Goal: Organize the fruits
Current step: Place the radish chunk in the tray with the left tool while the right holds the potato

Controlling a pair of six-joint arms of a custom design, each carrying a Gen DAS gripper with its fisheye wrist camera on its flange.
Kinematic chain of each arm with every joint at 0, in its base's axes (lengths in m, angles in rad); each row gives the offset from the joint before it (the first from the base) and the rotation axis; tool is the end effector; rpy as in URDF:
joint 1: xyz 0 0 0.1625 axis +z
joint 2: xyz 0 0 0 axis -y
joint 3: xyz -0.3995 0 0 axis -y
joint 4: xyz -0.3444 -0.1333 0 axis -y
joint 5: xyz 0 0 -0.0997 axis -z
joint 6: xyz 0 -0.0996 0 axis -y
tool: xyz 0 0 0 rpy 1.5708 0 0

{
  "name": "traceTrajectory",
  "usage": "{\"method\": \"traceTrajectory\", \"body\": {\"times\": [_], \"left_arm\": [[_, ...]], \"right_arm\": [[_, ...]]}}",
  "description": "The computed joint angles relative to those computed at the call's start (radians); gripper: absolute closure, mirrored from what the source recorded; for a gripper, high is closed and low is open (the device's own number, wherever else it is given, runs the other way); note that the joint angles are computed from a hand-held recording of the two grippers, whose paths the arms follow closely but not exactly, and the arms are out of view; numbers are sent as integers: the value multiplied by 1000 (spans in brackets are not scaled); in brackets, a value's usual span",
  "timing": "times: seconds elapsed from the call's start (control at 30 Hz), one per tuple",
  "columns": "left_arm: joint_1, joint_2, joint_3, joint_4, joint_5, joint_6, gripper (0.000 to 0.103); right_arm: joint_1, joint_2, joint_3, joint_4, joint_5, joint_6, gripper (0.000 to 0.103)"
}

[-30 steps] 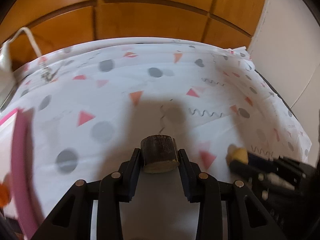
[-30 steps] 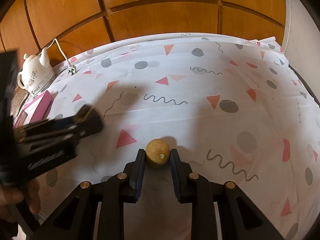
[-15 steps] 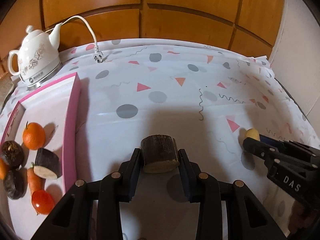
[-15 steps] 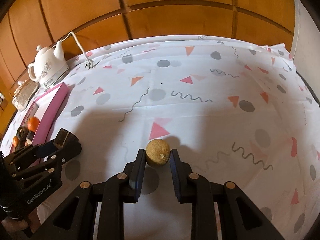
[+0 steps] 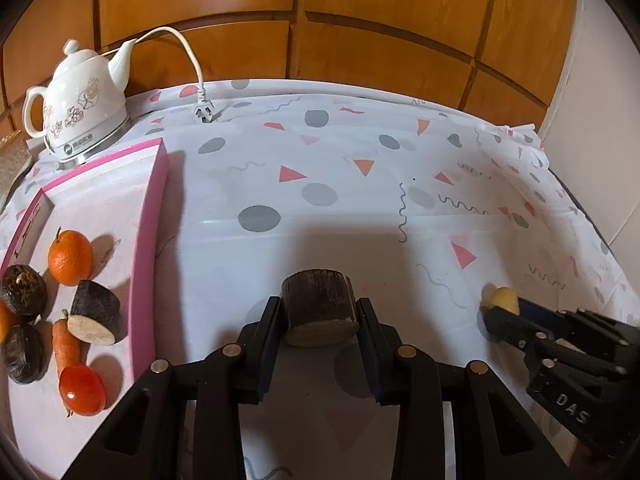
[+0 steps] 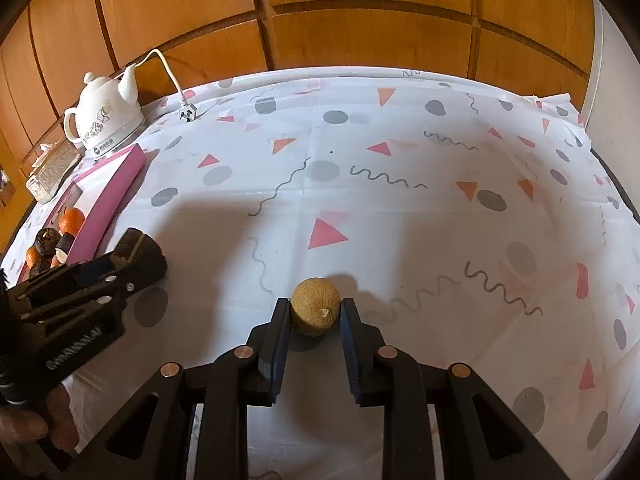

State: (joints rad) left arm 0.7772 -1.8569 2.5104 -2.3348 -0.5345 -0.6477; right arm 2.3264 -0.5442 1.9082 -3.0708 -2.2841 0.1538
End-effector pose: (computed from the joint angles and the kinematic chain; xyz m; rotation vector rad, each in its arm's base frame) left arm -0.0356 -0.3422 0.2969 0.0936 2.2570 -0.9432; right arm 0.4072 -0.3329 -0.0288 0.6805 -2.4069 0.5622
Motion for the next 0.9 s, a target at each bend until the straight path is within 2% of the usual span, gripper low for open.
{"method": "traceTrajectory", "body": {"times": [0.13,0.3,0.47,0.6,0.9], "left_arm": [[-33,-48,-13,111,8,-78,66],[-110,-126,-29,282,35,-171,66],[-195,-213,-64,515,68,-314,66],[-248,-276,-111,748,88,-470,66],[-330,-371,-201,1183,96,-775,66]], "right_arm": [[-2,3,4,-13,1,-4,78],[3,11,2,-21,-11,-6,78],[8,21,-3,-27,-27,-10,78],[11,25,-7,-25,-37,-12,78],[16,32,-16,-17,-52,-5,78]]}}
